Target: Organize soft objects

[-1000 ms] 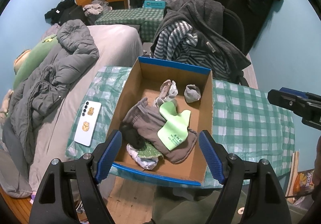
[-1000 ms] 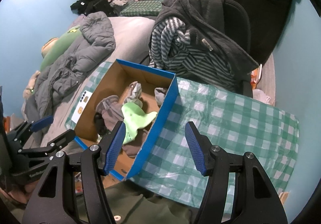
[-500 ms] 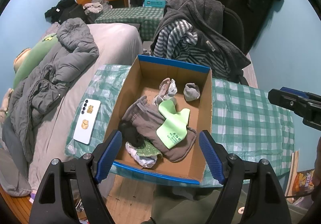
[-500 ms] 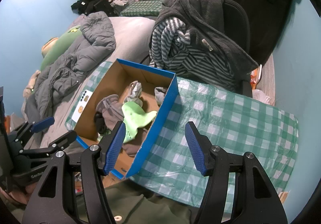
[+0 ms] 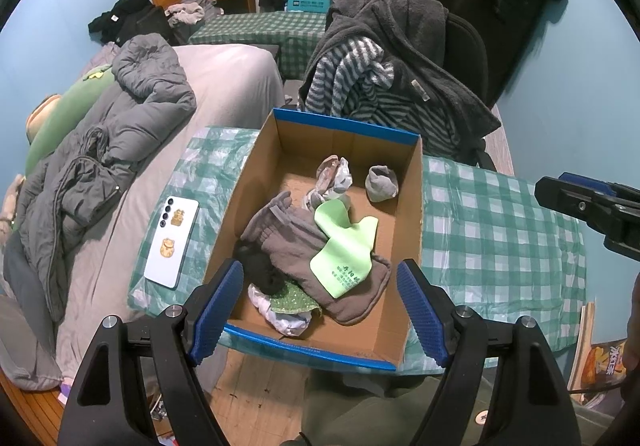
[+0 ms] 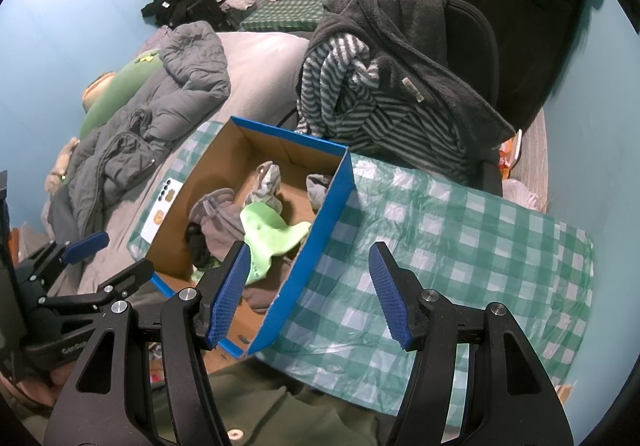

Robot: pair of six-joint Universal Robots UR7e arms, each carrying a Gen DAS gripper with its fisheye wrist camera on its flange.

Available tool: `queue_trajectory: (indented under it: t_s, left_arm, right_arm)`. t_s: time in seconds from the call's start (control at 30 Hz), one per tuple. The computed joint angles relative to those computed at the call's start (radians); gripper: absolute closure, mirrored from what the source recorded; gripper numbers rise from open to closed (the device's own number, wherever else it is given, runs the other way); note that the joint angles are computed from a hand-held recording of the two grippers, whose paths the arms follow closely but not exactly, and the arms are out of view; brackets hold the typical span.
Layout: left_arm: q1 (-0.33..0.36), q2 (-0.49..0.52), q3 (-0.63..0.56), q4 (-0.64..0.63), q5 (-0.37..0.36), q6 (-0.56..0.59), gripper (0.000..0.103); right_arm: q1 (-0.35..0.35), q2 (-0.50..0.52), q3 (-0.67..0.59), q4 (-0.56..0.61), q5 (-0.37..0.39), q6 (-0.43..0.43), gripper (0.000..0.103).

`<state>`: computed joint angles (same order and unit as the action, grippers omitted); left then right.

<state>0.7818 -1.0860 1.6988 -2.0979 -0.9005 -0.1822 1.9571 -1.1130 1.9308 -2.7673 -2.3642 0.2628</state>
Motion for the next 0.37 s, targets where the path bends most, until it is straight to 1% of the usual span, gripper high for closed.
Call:
queue_trajectory:
  t_s: [0.37]
  left_arm:
    - [-0.002, -0.002, 0.012, -0.011, -0.006, -0.009, 0.023]
  right_arm:
    - [-0.001, -0.003, 0.0, 0.005, 0.0, 0.001, 0.042]
